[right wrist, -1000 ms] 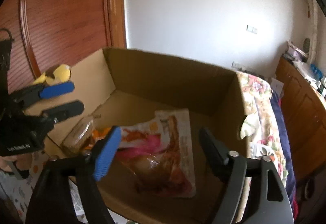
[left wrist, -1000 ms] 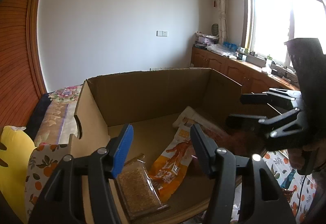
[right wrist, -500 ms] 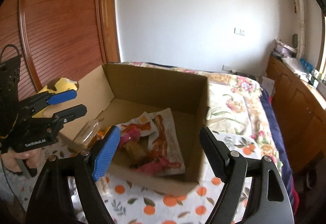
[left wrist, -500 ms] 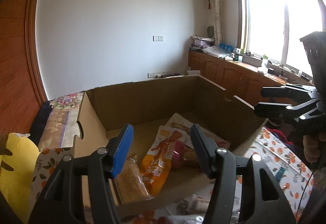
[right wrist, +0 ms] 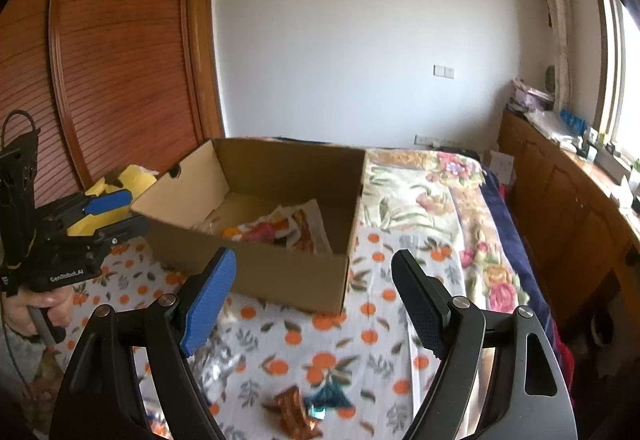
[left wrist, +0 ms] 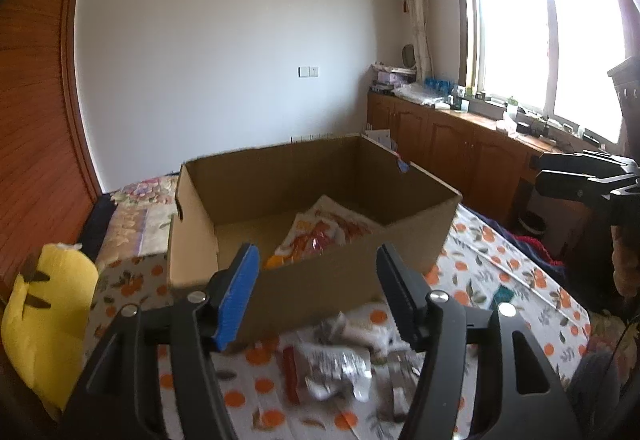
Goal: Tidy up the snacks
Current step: 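Withdraw both tools from the box toward the remaining snacks, then grasp the silver-and-orange snack pack with the left tool while the right tool approaches the brown bar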
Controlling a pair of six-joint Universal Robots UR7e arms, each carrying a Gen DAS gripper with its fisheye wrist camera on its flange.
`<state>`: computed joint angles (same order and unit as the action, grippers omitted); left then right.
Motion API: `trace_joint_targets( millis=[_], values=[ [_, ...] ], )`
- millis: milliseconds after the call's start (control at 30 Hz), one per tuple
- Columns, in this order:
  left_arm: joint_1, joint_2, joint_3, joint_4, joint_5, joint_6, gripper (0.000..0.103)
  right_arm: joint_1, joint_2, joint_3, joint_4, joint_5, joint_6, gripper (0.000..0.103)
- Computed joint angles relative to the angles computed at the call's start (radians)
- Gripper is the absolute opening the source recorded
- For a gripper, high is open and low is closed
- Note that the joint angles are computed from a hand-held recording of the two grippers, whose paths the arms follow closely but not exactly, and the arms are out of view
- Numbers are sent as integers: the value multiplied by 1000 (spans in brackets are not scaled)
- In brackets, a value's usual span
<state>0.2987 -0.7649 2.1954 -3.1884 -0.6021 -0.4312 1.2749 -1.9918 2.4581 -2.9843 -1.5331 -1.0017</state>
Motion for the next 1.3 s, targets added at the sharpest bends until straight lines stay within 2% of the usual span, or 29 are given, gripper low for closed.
trace_joint_targets(
  millis=[200,400,533,667,800,967,1300],
  values=[
    [-46,-15,64,125,-23,-191,63,-126,-121,68,78,74,-55,82],
    [-92,-2,106,246,-69,-381,63,-307,-209,129,151,185,-160,81],
    [-117,10,116,293,-94,-461,63,-405,-219,141,188,233,-205,80],
    [-138,23,116,326,-110,-507,63,-463,-200,146,190,247,-236,77],
    [-147,36,115,335,-137,-542,63,-496,-172,146,203,245,-258,76],
    [-166,51,119,364,-156,-582,63,-496,-126,146,211,206,-266,72],
    [-191,61,158,337,-204,-659,63,-488,-78,155,221,175,-279,50]
  ],
)
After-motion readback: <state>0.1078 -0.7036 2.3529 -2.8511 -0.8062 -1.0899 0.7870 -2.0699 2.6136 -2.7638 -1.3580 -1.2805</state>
